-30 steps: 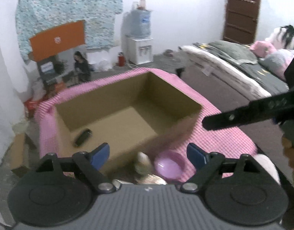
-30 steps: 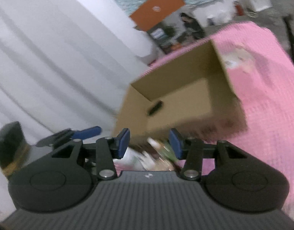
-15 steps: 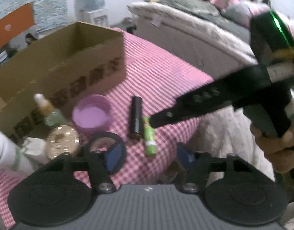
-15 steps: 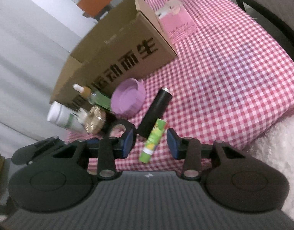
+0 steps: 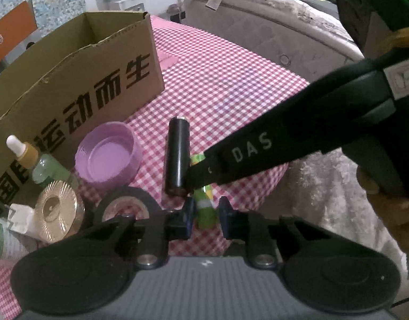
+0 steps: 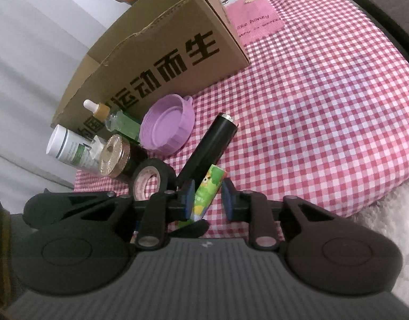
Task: Organize rigid objects
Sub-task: 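Grasp the green lighter with the right tool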
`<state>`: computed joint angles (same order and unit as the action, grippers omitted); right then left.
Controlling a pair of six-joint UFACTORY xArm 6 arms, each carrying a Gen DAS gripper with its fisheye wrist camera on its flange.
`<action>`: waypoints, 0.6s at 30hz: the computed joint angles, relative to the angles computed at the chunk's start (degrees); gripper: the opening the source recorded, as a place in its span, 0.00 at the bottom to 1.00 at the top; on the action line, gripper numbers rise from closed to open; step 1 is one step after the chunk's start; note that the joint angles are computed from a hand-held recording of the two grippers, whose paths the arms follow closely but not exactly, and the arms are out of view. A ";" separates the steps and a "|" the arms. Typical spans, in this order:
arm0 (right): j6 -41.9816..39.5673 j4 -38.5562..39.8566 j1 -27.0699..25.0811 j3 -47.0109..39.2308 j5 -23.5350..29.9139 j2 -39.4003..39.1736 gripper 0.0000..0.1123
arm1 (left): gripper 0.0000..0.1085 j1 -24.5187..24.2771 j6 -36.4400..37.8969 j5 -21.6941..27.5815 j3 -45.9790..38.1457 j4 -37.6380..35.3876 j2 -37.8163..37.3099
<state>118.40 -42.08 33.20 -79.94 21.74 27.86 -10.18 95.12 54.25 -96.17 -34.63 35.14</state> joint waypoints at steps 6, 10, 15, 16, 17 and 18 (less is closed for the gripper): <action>-0.72 0.99 -0.38 0.61 -1.08 -0.42 0.17 | 0.20 -1.25 -0.11 -2.04 0.53 -0.48 0.11; 1.25 0.01 -0.48 0.71 -1.79 -0.33 0.16 | 0.31 -1.68 -0.43 -4.12 1.18 -0.64 0.08; 5.30 -2.35 -0.85 1.09 -4.36 -0.01 0.16 | 0.28 -1.59 -2.82 -2.43 -0.83 0.35 1.21; 6.62 -3.29 -0.96 1.19 -5.02 0.06 0.16 | 0.23 -1.47 -3.36 -1.34 -1.64 0.62 1.59; 8.32 -4.49 -1.08 1.32 -5.84 0.15 0.16 | 0.22 -1.39 -4.16 -0.39 -2.34 0.86 1.94; 9.70 -5.34 -1.13 1.52 -6.19 0.07 0.16 | 0.21 -1.35 -4.40 -0.19 -2.50 0.73 2.04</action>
